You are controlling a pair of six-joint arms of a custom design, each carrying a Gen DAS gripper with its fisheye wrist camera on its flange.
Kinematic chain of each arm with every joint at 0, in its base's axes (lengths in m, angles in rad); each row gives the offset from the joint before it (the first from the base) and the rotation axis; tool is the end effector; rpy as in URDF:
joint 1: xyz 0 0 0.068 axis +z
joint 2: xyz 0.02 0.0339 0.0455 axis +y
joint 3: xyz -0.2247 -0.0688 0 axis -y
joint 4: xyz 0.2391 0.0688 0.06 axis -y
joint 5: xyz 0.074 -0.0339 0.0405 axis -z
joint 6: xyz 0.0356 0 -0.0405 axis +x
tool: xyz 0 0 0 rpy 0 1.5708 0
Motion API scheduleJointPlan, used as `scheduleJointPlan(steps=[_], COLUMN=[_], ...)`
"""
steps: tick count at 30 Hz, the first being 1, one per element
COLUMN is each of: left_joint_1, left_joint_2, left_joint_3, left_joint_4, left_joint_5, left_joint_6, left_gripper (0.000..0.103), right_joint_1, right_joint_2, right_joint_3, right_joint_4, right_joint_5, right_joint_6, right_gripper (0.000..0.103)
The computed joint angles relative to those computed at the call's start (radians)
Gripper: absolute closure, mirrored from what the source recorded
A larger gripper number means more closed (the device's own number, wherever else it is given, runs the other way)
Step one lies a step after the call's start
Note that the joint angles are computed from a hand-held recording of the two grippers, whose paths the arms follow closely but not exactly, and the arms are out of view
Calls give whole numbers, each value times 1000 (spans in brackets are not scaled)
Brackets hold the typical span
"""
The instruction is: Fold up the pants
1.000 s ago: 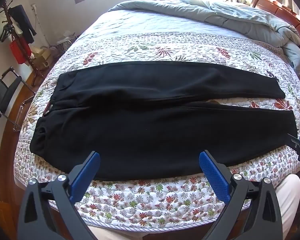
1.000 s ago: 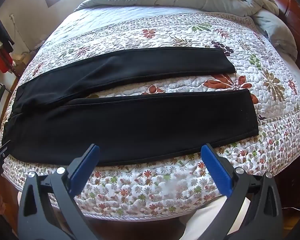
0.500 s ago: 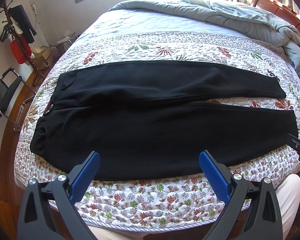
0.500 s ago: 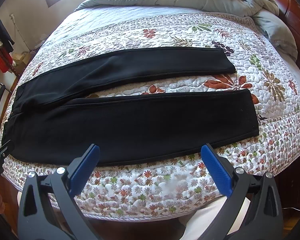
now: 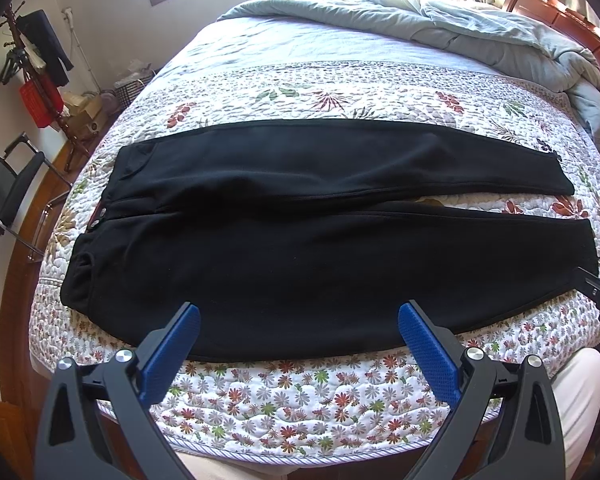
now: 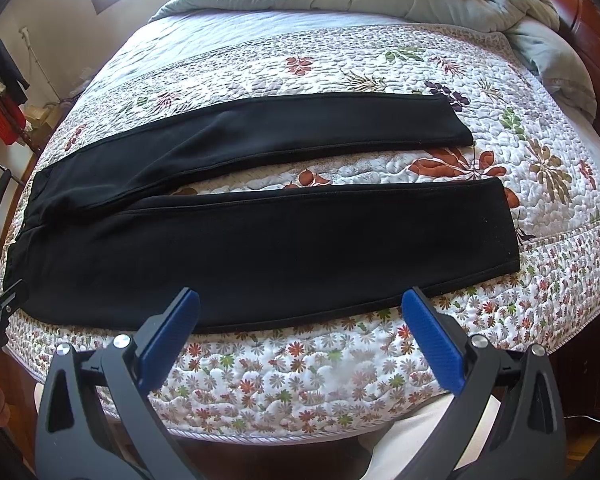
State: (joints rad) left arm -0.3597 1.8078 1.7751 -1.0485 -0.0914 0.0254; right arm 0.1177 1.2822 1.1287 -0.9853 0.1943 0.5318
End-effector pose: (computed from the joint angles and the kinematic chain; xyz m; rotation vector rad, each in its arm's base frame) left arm 0.3429 -0.1255 0.2875 0.4763 2.6010 0.0093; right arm 0.2462 0.0222 0.2527 0.6050 2.6024 -0.0597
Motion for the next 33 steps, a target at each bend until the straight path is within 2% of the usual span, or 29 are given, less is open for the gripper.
scheduleJointPlan(steps=[12, 13, 21, 27, 30, 33], left_joint_1=[11, 1, -4, -5, 9, 8], left_joint_2=[-17, 9, 15, 31, 85, 163], left_joint_3=[-42, 3, 11, 20, 65, 145], left_joint_4=[25, 4, 0, -5, -34, -60], left_joint_5=[1, -4, -9, -4, 42, 26], left_joint_6=[12, 2, 3, -2, -5, 8], left_gripper=[4, 4, 4, 4, 4, 4], right_joint_1=[4, 3, 18, 9, -16, -139], right_joint_2=[7, 10, 6, 1, 2, 17], right_joint_3=[-7, -9, -25, -45, -55, -30], right_joint_4=[16, 21, 46, 68, 94, 129], right_joint_5=[9, 8, 61, 38, 47, -21], right_joint_6=[-3, -4, -16, -22, -67, -178], right_gripper=[3, 3, 3, 3, 3, 3])
